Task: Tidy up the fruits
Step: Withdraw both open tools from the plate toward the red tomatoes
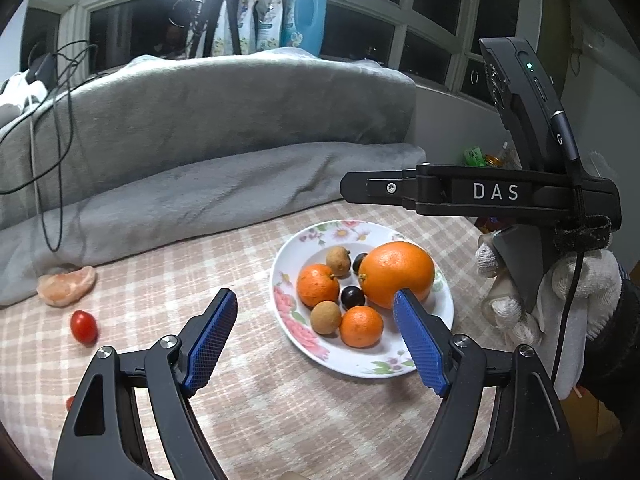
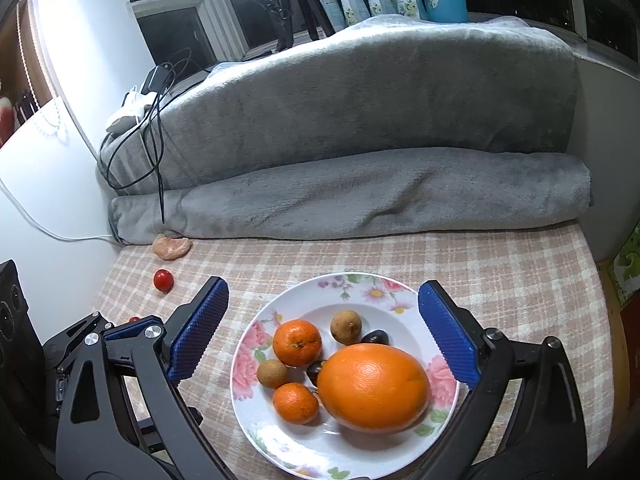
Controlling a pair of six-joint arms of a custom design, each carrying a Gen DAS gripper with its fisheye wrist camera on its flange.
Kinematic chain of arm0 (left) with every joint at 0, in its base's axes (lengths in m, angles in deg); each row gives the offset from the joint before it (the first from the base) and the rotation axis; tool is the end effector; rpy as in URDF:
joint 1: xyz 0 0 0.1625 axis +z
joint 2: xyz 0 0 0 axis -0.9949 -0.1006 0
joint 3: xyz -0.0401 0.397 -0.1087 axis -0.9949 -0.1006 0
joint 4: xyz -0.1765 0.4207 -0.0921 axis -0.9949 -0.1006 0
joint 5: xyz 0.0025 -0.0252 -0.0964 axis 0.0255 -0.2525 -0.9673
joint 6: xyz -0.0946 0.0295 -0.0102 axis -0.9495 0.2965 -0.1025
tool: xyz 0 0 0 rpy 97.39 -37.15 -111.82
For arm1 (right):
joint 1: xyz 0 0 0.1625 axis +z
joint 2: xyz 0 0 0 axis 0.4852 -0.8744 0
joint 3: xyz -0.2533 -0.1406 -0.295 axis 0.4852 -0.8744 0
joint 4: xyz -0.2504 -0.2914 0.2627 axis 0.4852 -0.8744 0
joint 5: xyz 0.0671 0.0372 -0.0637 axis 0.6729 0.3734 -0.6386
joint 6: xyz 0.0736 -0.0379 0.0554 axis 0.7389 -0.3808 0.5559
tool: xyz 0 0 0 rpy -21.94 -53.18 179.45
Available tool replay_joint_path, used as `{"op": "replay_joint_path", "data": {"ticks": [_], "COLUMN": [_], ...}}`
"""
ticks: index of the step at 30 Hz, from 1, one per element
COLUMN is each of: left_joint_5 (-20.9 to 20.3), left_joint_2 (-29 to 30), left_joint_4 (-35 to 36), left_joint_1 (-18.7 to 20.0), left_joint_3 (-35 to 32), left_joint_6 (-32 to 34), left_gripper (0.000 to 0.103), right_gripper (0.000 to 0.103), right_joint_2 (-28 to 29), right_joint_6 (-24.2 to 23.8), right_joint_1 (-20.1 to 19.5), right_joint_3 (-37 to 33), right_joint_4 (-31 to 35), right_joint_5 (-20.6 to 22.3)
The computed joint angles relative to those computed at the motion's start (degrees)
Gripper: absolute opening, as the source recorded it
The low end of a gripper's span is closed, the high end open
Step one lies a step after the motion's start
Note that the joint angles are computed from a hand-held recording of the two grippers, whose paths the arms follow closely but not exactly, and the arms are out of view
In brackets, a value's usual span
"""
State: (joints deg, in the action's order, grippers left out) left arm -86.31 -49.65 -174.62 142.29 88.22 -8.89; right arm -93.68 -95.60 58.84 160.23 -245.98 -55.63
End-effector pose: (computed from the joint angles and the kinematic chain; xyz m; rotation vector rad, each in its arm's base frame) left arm -0.2478 -0.7364 0.0285 0.8821 2.4860 -0.8254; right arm 0.0830 -0.8027 0.2318 0.5360 -2.5877 0.8266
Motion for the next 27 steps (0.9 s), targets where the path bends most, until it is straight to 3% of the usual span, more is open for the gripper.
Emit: {"op": "replay_joint_path", "data": {"ticks": [27], "left_joint_5": [3.4], "left_joint_2": [-6.1], "left_joint_4": [-7.2], "left_joint_1": [2.5], "left_joint_3": [6.2], "left_joint_6": [-1.4], "left_gripper": [0.08], "right_gripper": [0.098], "right_joint_2": [5.6], "right_joint_6": [-4.0], "right_joint_1": [4.9], "right_joint_3": [-3.4], "right_joint_4": [-0.7], "right_joint_5": [-1.0]}}
